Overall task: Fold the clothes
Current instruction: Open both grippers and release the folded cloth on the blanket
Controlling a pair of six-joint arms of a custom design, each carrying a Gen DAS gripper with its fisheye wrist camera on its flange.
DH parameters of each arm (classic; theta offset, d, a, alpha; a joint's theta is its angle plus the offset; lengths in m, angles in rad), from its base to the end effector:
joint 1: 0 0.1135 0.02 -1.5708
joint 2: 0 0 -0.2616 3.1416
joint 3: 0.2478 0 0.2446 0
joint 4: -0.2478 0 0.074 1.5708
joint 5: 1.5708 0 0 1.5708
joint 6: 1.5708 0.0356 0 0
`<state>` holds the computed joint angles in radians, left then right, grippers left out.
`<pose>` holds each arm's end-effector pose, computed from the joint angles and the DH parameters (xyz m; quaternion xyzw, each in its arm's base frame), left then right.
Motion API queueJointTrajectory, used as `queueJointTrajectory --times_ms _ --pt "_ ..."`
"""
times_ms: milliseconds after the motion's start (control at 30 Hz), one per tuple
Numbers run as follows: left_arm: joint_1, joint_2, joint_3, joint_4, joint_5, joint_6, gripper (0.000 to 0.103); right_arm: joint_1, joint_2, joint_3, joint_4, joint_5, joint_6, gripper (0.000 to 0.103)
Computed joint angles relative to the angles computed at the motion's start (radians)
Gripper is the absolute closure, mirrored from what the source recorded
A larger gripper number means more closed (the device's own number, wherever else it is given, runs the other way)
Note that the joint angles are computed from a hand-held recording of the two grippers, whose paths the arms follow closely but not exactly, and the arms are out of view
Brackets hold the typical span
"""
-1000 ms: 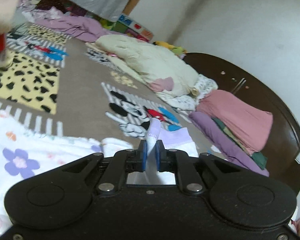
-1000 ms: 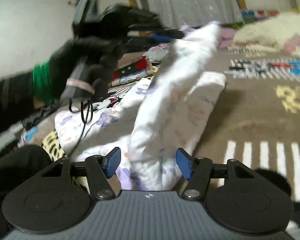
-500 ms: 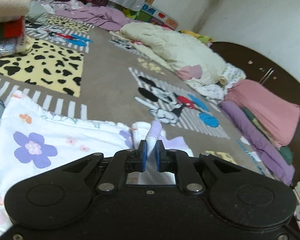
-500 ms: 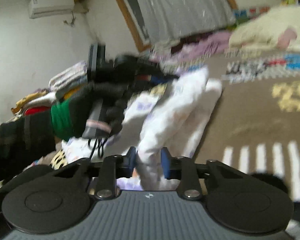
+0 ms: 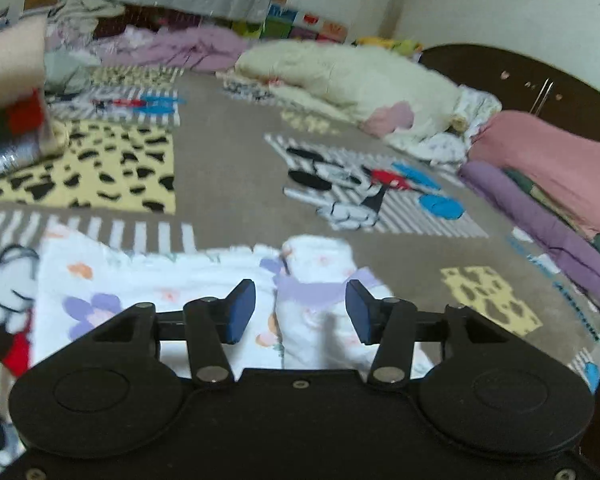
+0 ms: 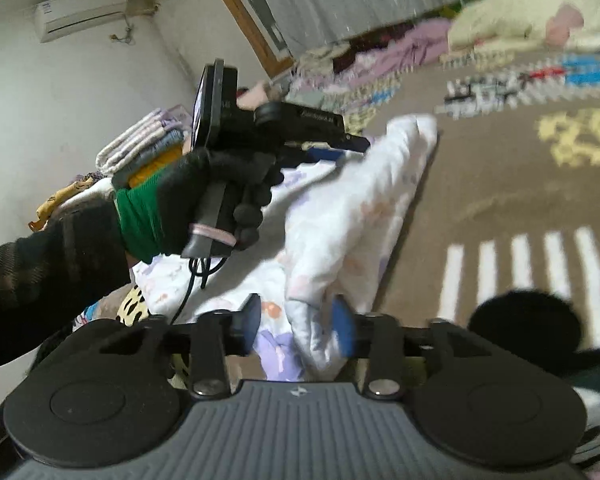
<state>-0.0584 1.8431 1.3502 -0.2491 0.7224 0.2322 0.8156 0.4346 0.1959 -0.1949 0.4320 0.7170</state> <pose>0.3998 -0.0470 0.2381 0.2648 0.8267 -0.2896 0.4033 0.0957 0.0799 0.1812 0.0747 0.8278 0.2346 0.5042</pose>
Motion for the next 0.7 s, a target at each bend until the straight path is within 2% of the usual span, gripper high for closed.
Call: queueJointTrajectory --times_ms 100,133,167,233,300,367,433,567,633,700 --pt "0.019 -0.039 -0.023 -0.051 0.069 0.098 0.054 0.186 -0.009 0.049 -0.083 0.270 -0.020 0.061" --pt "0.008 -0.049 -0.031 -0.073 0.070 0.146 0.055 0.219 0.012 0.053 -0.058 0.326 -0.048 0.061" --pt "-0.004 -0.058 -0.038 -0.095 0.069 0.194 0.055 0.245 0.036 0.056 -0.027 0.372 -0.083 0.061" --pt "-0.038 -0.073 -0.060 -0.106 0.048 0.252 0.056 0.236 0.140 0.060 0.100 0.381 -0.207 0.062" --pt "-0.075 -0.076 -0.079 -0.098 0.021 0.279 0.057 0.178 0.272 0.074 0.238 0.333 -0.326 0.064" --pt "-0.113 -0.066 -0.094 -0.075 -0.029 0.292 0.058 0.094 0.378 0.088 0.334 0.244 -0.370 0.065" --pt "-0.155 -0.042 -0.103 -0.054 -0.126 0.313 0.059 0.004 0.474 0.129 0.314 0.162 -0.330 0.067" --pt "-0.176 -0.023 -0.158 0.043 -0.180 0.323 0.056 -0.146 0.556 0.154 0.268 -0.009 -0.235 0.069" --pt "-0.178 -0.022 -0.160 0.044 -0.188 0.325 0.055 -0.167 0.539 0.134 0.283 -0.045 -0.220 0.069" --pt "-0.184 -0.021 -0.161 0.046 -0.204 0.328 0.054 -0.150 0.533 0.115 0.297 -0.036 -0.231 0.069"
